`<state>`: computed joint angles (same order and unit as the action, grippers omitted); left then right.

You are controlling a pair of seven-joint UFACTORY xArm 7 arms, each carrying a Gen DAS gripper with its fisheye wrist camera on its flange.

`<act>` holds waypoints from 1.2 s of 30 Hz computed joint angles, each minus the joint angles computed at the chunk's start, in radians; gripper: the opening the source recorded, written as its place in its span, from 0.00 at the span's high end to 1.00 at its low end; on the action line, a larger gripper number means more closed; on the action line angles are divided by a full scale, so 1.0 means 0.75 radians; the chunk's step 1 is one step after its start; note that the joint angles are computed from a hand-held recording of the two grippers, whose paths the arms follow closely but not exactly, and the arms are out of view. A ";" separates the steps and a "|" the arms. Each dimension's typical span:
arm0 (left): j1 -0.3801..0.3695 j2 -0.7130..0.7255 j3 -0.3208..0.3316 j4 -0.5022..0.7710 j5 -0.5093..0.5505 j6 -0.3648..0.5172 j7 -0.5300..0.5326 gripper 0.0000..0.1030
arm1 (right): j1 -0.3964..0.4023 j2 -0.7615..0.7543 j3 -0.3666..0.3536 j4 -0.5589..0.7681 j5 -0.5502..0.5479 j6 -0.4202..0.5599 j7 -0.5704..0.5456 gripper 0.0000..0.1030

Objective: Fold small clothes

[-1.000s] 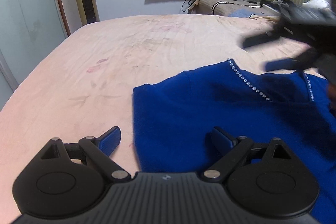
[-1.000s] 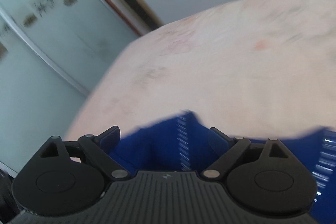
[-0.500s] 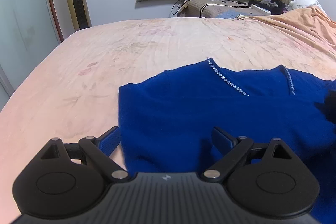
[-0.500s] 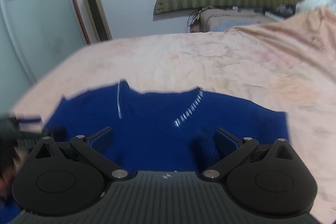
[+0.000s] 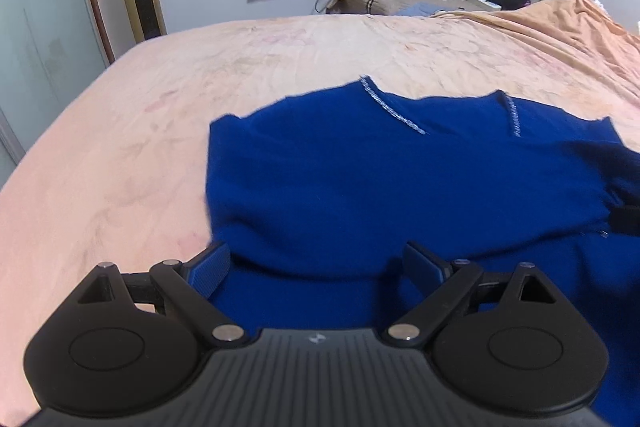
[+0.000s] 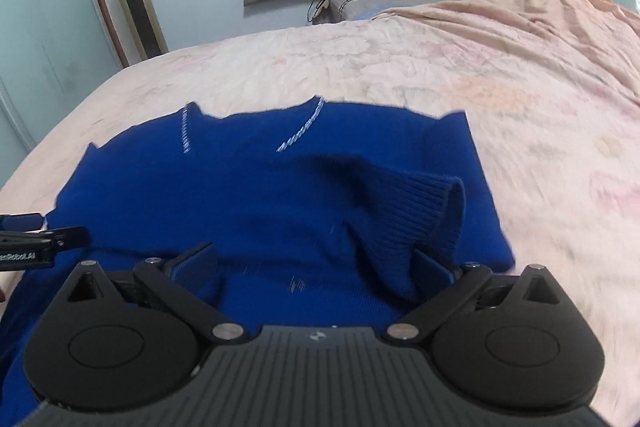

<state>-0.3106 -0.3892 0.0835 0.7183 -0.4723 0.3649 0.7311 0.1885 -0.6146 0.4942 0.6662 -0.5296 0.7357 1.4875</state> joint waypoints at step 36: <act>-0.104 -0.483 0.143 -0.521 0.134 -0.180 -0.091 0.00 | 0.273 0.224 0.258 0.161 -0.168 0.580 0.436 0.00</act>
